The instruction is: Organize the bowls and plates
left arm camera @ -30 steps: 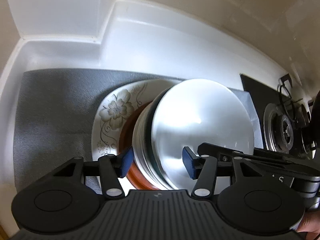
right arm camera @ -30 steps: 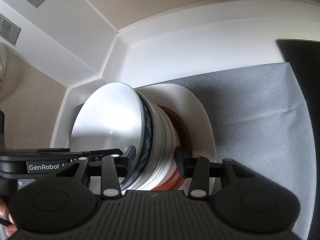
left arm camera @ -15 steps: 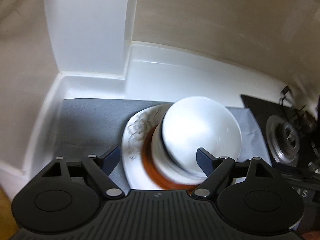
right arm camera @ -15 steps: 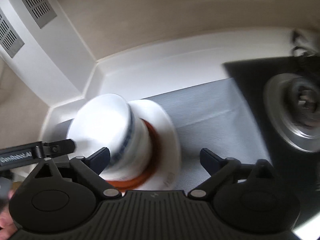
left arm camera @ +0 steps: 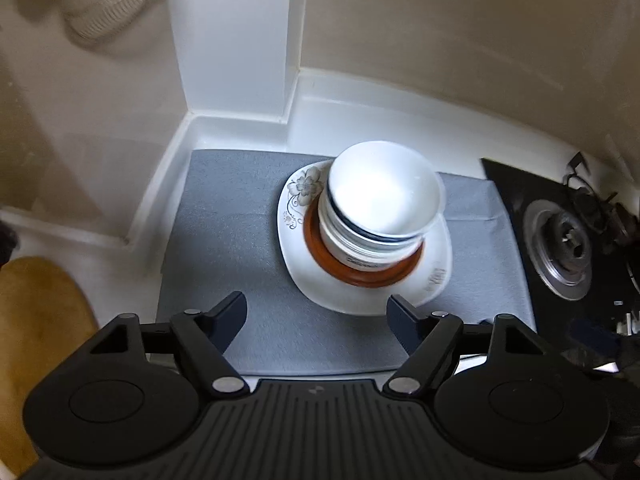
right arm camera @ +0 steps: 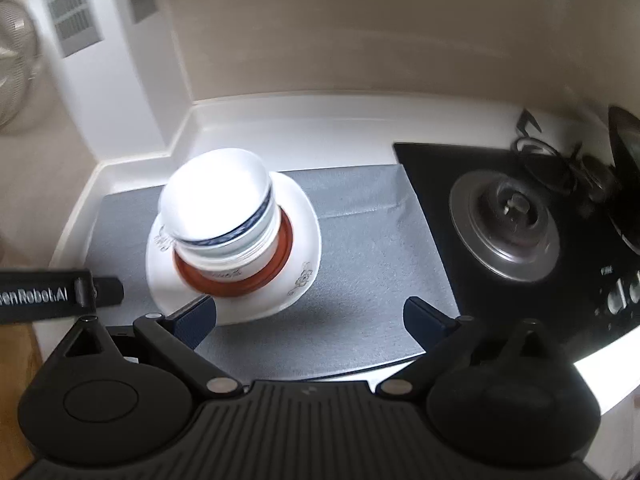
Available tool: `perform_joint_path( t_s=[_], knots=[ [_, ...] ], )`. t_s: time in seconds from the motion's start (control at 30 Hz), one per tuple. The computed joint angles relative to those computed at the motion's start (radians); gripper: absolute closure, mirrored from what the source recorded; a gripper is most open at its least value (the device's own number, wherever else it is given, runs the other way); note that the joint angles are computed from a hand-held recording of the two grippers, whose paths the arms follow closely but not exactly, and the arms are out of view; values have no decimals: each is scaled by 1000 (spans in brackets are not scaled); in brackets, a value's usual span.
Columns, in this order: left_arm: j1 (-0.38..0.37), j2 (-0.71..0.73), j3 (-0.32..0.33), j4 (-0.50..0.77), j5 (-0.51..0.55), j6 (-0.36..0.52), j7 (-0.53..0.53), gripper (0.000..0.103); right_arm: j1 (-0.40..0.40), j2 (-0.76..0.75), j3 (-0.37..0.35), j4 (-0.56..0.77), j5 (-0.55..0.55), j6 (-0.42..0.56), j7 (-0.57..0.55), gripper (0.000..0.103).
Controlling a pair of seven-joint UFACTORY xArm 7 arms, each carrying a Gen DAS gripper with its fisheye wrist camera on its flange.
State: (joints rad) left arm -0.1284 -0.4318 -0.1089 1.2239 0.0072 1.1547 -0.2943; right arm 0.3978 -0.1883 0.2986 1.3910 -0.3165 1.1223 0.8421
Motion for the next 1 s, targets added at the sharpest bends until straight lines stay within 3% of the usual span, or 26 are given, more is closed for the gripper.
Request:
perform_joint_path(
  t_s=[0.13,0.3,0.53,0.8,1.0],
  knots=[
    [15,-75,-79,38,88,81,-107,24,17,-78,-12,-24,92,26,-89,2],
    [4,-106,-175,165,162,266,-186,22,3,-223,-26,-52,196,29,-164,2],
    [25,-85,-356,402,295,489,-280,11,-47,-345,-20,45,273,205,-275,0],
    [69,-66,-489,591,326,626,-355,8,-107,-433,-17,128,341,316,-339,0],
    [120,-71,-555,647,312,671,-349,7,-151,-480,0,151,345,364,-369,0]
  ],
)
